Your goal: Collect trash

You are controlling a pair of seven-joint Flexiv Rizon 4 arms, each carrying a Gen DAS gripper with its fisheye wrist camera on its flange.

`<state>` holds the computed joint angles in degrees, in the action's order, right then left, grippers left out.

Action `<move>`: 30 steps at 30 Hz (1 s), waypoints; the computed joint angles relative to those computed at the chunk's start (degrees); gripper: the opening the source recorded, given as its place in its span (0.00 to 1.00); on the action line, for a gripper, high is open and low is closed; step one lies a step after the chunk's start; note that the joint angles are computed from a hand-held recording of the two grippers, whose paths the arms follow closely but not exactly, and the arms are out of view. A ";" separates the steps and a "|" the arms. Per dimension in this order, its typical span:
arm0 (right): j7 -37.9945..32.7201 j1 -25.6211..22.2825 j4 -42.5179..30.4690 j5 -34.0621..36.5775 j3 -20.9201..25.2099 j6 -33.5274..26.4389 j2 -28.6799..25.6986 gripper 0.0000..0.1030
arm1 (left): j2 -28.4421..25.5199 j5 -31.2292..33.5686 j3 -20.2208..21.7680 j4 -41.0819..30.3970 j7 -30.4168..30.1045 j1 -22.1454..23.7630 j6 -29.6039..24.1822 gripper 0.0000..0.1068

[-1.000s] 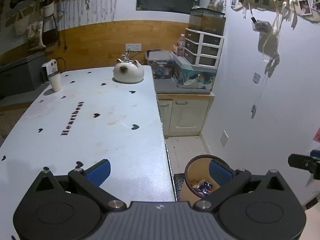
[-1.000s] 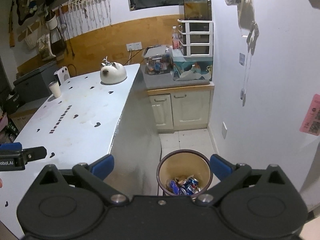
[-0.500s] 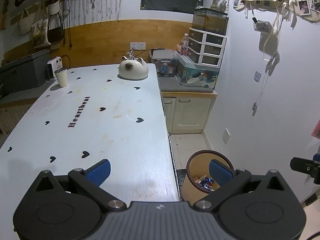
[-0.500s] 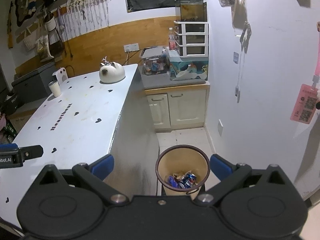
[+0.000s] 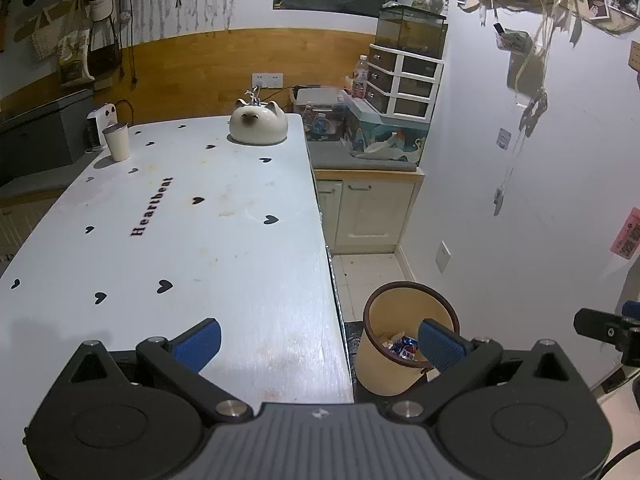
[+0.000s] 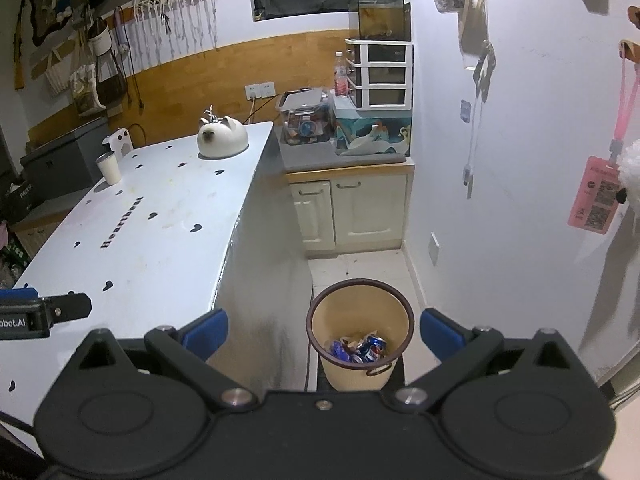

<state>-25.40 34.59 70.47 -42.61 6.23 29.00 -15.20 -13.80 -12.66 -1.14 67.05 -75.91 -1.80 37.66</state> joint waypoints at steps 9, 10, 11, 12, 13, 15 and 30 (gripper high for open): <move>2.86 1.05 1.92 -1.96 0.78 -1.75 1.44 1.00 | 2.36 -2.07 -0.10 3.71 2.38 0.34 1.57 0.96; 3.03 1.17 2.01 -2.22 0.90 -1.96 1.52 1.00 | 2.58 -2.23 -0.08 4.03 2.51 0.33 1.69 0.96; 3.20 1.28 2.05 -2.47 0.97 -2.16 1.57 1.00 | 2.71 -2.36 -0.09 4.16 2.63 0.32 1.67 0.96; 3.26 1.35 2.02 -2.71 1.02 -2.27 1.59 1.00 | 2.81 -2.39 -0.09 4.27 2.68 0.27 1.68 0.96; 3.20 1.42 1.83 -2.92 1.03 -2.42 1.52 1.00 | 2.90 -2.39 -0.09 4.39 2.71 0.23 1.68 0.96; 2.79 1.53 1.44 -3.40 0.99 -2.34 1.31 1.00 | 2.96 -2.14 -0.08 4.36 2.59 0.08 1.57 0.96; -2.69 -0.30 1.57 -1.54 0.75 0.86 1.83 1.00 | 2.89 2.02 -0.02 2.73 -3.21 -1.68 1.92 0.96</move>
